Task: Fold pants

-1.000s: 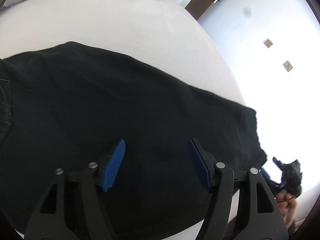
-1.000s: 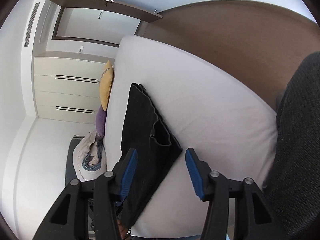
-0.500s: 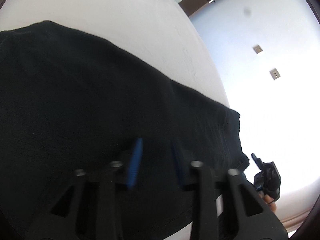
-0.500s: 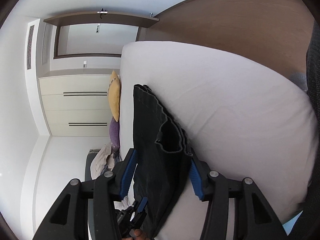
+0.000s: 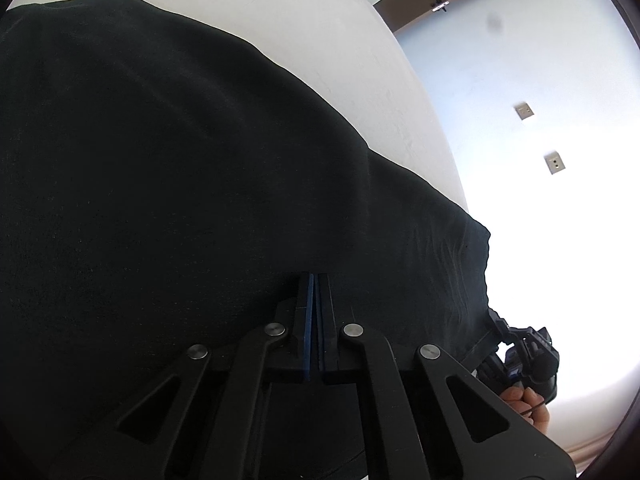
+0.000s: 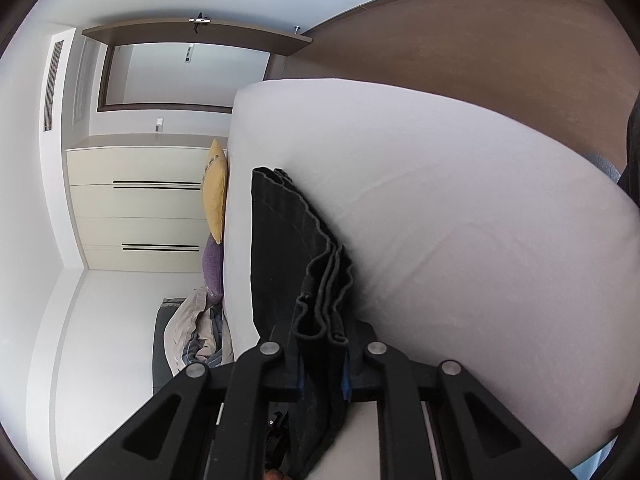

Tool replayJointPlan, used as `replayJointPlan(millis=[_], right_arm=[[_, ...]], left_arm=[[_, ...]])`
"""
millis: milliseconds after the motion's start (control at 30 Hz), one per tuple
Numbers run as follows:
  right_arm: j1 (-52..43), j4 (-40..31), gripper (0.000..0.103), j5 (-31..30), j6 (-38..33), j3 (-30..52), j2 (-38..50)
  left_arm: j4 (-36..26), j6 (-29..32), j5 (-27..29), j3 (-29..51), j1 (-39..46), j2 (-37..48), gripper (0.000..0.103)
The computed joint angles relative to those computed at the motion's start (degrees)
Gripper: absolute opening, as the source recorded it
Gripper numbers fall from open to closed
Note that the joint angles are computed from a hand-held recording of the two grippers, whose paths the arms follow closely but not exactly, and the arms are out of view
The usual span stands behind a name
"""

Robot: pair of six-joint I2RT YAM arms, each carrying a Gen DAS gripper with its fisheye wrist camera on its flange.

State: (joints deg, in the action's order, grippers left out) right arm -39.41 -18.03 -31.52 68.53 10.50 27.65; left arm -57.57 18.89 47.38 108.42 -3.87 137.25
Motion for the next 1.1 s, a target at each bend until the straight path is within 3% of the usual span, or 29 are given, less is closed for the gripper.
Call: replayJointPlan(millis=[167,333,400,533,633,767,833,867,900,933,967,1100], right_arm=[[4.8,-1.7,0.013,5.7,-0.1,2.7,2.0],[19.6,-5.0,0.013,21.5,-3.1,13.1,11.4],[30.1,-6.4,0.013,30.4,-7.5,21.0,19.0],[52.8,-10.8,0.013,44.7,-25.2,42.2,41.9],[60.2,-12.0,0.013,43.0,-30.3,51.6,57.4],[61.6,-8.2,0.013,40.7,-29.0,51.4,63.6],[61.6,-7.0,0.013,41.0,-29.5,50.5,63.5],[61.3,-6.1,0.013,40.7,-29.1,49.9,63.2],[62.1,-5.2,0.013,41.2,-28.3,49.0,62.9],[62.7,-4.7,0.013,42.1,-28.2,48.4,62.7],[63.1,-4.8,0.013,43.1,-28.9,48.5,62.7],[64.9,-5.9,0.013,46.4,-30.9,49.5,63.1]], left_arm=[[5.0,-3.7,0.7,-3.8,-2.0,-1.2,0.0],[4.7,-4.0,1.8,-3.3,-1.7,-0.4,0.0],[4.4,-4.2,2.3,-2.9,-1.6,0.0,0.0],[1.7,-4.0,4.3,-0.3,-1.0,1.6,0.0],[2.9,-5.9,3.3,-0.4,0.3,0.5,0.001],[-2.8,-5.4,4.9,5.4,2.9,2.6,0.002],[-7.1,-4.4,5.5,9.6,2.9,4.5,0.016],[-8.4,-4.5,5.7,11.1,2.5,5.1,0.041],[-9.1,-4.9,6.6,12.1,2.1,5.6,0.079],[-9.3,-5.6,8.2,12.6,1.7,5.7,0.089],[-8.9,-7.3,8.8,12.8,1.0,5.5,0.096],[-16.3,-7.3,7.8,23.6,-2.3,10.5,0.096]])
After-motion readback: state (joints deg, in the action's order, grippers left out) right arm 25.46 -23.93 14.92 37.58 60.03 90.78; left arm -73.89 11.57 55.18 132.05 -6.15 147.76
